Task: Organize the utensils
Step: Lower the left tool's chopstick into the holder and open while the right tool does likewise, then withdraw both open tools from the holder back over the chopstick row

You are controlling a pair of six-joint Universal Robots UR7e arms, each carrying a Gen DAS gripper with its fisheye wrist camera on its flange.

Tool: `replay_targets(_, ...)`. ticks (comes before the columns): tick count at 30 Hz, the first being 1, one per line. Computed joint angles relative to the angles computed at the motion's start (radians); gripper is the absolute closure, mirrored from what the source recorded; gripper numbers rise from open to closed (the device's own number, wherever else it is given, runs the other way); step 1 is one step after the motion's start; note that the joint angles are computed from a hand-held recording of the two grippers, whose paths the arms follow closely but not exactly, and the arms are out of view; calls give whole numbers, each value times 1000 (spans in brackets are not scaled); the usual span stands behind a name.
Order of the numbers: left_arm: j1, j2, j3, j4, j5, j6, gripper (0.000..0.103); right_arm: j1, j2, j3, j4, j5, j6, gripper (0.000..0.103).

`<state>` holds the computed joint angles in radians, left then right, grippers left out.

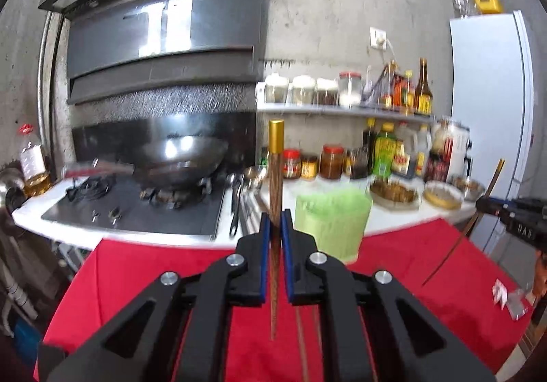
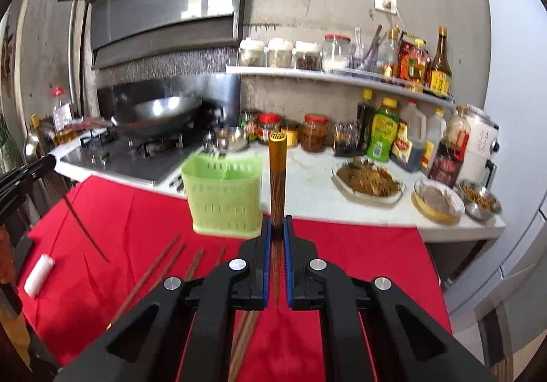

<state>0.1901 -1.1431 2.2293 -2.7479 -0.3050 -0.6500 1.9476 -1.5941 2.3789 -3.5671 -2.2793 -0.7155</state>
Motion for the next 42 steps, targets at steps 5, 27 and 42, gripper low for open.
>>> replay_targets(5, 54, 195, -189, -519, 26, 521, 96, 23, 88, -131, -76, 87, -67, 96)
replay_targets(27, 334, 475, -472, -640, -233, 692, 96, -192, 304, -286, -16, 274, -25, 95)
replay_targets(42, 168, 315, -326, -580, -79, 614, 68, -61, 138, -172, -56, 109, -18, 54)
